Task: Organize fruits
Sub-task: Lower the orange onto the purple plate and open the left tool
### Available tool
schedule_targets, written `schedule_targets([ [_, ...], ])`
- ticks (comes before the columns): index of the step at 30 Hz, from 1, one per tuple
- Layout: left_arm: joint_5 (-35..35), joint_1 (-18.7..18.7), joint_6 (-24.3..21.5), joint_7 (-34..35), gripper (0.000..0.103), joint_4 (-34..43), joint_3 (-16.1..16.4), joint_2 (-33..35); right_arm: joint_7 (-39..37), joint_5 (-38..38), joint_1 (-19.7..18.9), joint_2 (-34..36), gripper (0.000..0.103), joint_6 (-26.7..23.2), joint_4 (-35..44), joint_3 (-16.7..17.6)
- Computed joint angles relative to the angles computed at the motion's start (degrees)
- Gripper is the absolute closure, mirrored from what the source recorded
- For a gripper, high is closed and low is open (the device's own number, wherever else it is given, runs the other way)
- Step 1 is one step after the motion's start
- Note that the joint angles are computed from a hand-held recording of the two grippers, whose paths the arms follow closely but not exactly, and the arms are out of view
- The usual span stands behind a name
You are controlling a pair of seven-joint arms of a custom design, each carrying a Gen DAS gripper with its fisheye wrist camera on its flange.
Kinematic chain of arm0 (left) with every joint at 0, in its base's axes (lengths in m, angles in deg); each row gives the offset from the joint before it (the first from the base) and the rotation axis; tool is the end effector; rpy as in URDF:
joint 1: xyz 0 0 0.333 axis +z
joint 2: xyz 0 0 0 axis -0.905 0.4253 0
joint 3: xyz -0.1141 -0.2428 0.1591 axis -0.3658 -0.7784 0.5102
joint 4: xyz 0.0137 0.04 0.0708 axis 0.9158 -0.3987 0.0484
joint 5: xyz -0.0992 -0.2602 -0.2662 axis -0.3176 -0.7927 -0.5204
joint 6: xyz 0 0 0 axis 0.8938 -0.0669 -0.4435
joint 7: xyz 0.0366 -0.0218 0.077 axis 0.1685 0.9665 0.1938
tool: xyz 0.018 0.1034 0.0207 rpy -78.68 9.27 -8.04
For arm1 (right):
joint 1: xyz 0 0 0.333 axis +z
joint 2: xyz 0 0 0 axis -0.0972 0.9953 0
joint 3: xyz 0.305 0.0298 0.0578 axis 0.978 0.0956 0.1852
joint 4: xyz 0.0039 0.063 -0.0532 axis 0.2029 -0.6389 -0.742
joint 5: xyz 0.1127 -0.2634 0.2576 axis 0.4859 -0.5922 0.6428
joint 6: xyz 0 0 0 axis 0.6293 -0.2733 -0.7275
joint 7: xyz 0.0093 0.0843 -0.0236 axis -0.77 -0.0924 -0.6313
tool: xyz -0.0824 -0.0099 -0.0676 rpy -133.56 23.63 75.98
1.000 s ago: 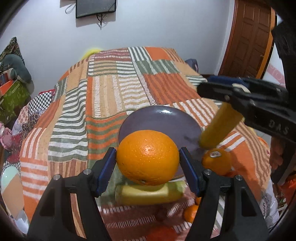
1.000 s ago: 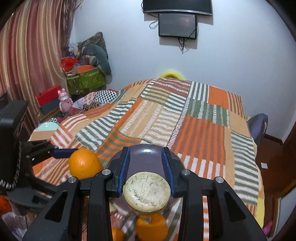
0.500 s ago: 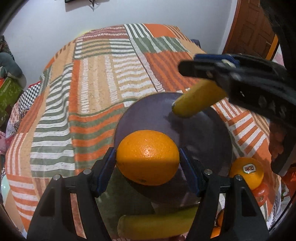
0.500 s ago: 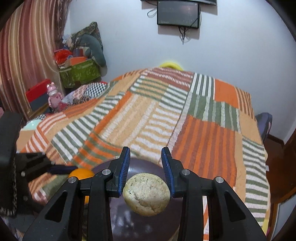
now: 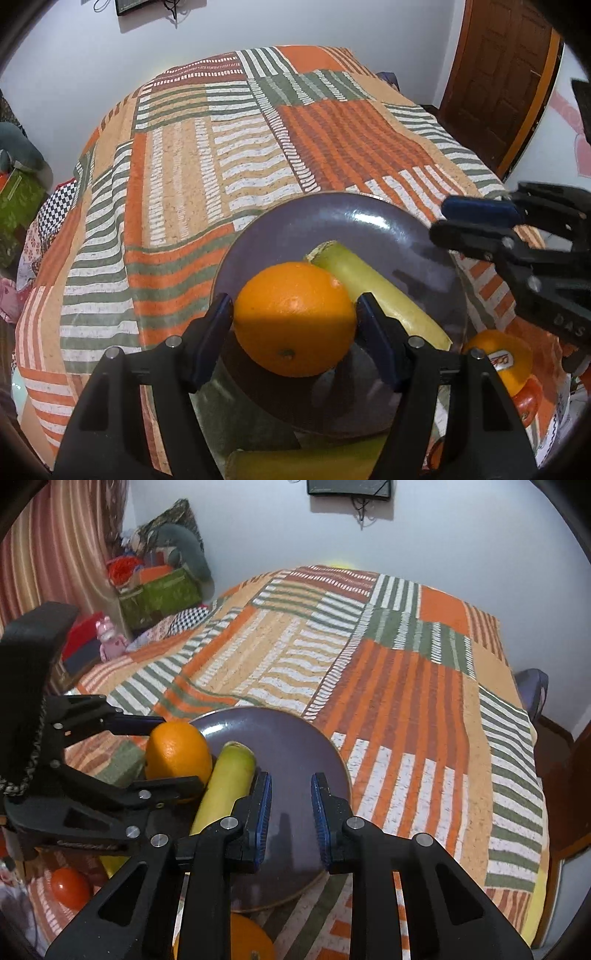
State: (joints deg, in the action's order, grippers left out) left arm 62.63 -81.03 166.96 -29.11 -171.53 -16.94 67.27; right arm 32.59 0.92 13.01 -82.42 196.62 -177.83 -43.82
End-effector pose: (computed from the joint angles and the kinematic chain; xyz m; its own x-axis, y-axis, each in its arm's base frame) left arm 0.5406 -0.3086 0.4762 -0.0324 -0.9995 0.0066 -0.8392 0.0236 -0.5433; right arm 0.5276 0.2154 0.5101 0.7096 -0.7046 -0.0041 -0.5269 -0.5267 -0.6671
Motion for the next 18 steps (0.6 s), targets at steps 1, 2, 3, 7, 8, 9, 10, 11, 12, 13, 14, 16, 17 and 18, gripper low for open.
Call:
schedule_targets([
  [1,0.2,-0.1,-0.2,-0.2,0.034,0.3,0.0,0.0,0.0,0.4,-0.1,-0.6,0.081,-0.4,-0.2,-0.1],
  [2,0.7,-0.2,-0.4,-0.6,0.034,0.5,0.0,-0.2,0.0,0.8,0.0,-0.6,0.076,-0.5,-0.3,-0.1],
  [3,1.3,-0.3,-0.6,-1.1,0.034,0.5,0.1,-0.4,0.0,1.2,-0.1,-1.2,0.069,-0.6,-0.7,-0.2],
  [7,3.0,-0.6,-0.4,-2.7,0.033,-1.0,0.0,-2.7,-1.0,2.5,0.2,-3.9,0.056,1.6,-3.7,-0.1],
  [8,3.1,-0.6,-0.2,-3.2,0.033,-1.8,-0.1,-3.6,-1.1,2.5,0.3,-4.6,0.052,2.1,-4.5,-0.1],
  [9,3.2,-0.6,0.0,-3.7,0.033,-2.6,-0.2,-4.4,-1.3,2.8,0.4,-5.5,0.047,2.5,-5.3,-0.1],
  [10,3.3,-0.7,0.2,-4.3,0.033,-3.6,-0.3,-5.3,-1.8,3.5,0.6,-6.5,0.044,2.6,-6.1,-0.3],
  [11,3.4,-0.7,0.4,-4.9,0.033,-4.5,-0.4,-6.4,-2.0,4.0,0.7,-6.9,0.041,2.8,-6.4,-0.4],
  [12,3.5,-0.7,0.6,-5.6,0.033,-5.7,-0.5,-7.5,-2.2,4.4,0.8,-7.9,0.037,3.1,-7.3,-0.5],
  [13,3.6,-0.7,0.9,-6.2,0.032,-6.7,-0.6,-8.5,-2.1,4.5,0.8,-8.6,0.036,3.4,-8.1,-0.4],
  [14,3.3,-0.7,1.0,-6.6,0.030,-7.9,-0.7,-9.6,-2.0,4.6,0.9,-9.4,0.034,3.7,-8.8,-0.4],
  [16,2.9,-0.9,1.3,-7.5,0.027,-10.4,-1.0,-12.0,-1.7,4.9,1.0,-11.2,0.032,4.0,-10.5,-0.5],
  [17,2.6,-0.9,1.3,-7.8,0.025,-11.4,-1.1,-12.9,-1.4,4.7,1.0,-11.7,0.031,4.3,-11.1,-0.4],
  [18,2.1,-1.1,1.4,-8.0,0.024,-12.5,-1.2,-13.9,-1.0,4.3,0.9,-12.6,0.030,5.0,-12.1,-0.2],
])
